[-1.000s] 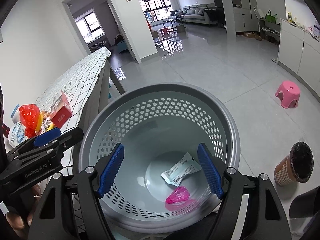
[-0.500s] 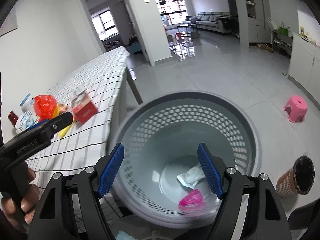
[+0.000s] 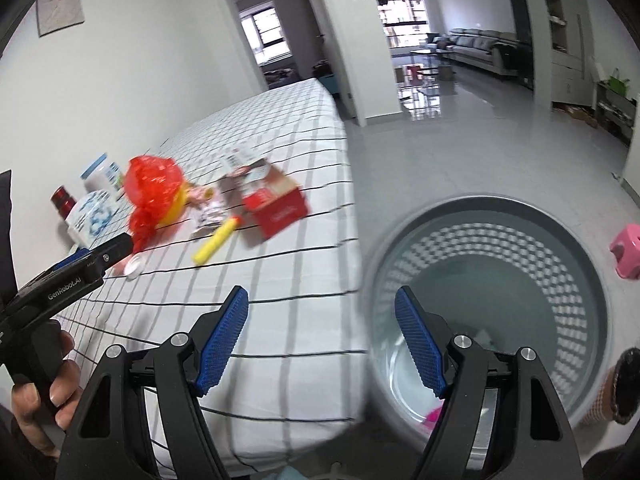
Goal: Collect trash
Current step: 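Move both open tools back from the basket to the table, then close the right tool on the yellow foam dart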
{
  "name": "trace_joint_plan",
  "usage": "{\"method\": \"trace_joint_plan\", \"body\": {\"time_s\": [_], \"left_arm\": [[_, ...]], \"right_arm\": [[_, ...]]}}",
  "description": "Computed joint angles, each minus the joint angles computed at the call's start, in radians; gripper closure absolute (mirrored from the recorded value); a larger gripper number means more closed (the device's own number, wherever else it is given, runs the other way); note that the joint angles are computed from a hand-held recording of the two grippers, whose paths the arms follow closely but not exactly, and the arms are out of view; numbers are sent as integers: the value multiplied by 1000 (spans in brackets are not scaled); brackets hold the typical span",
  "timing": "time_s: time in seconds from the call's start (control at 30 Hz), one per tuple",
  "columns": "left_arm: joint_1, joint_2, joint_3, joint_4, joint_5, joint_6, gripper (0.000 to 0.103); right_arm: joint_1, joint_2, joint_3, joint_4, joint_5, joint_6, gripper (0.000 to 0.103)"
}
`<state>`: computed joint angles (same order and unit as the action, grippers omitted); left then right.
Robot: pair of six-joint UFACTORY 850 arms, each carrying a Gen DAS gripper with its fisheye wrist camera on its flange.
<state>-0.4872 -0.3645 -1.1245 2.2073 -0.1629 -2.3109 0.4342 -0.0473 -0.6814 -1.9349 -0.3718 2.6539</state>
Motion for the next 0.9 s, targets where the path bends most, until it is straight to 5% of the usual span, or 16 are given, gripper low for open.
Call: {"method": "trace_joint_plan", "body": {"time_s": [0.37,0.9], "left_arm": [[103,1,16,-134,-43,123,8],[179,-89,-80,-461,18,459,8]], "right_arm": [[37,-149,-176,109,33,-175,30],[21,-365,-452,720,19,-790,30]]}}
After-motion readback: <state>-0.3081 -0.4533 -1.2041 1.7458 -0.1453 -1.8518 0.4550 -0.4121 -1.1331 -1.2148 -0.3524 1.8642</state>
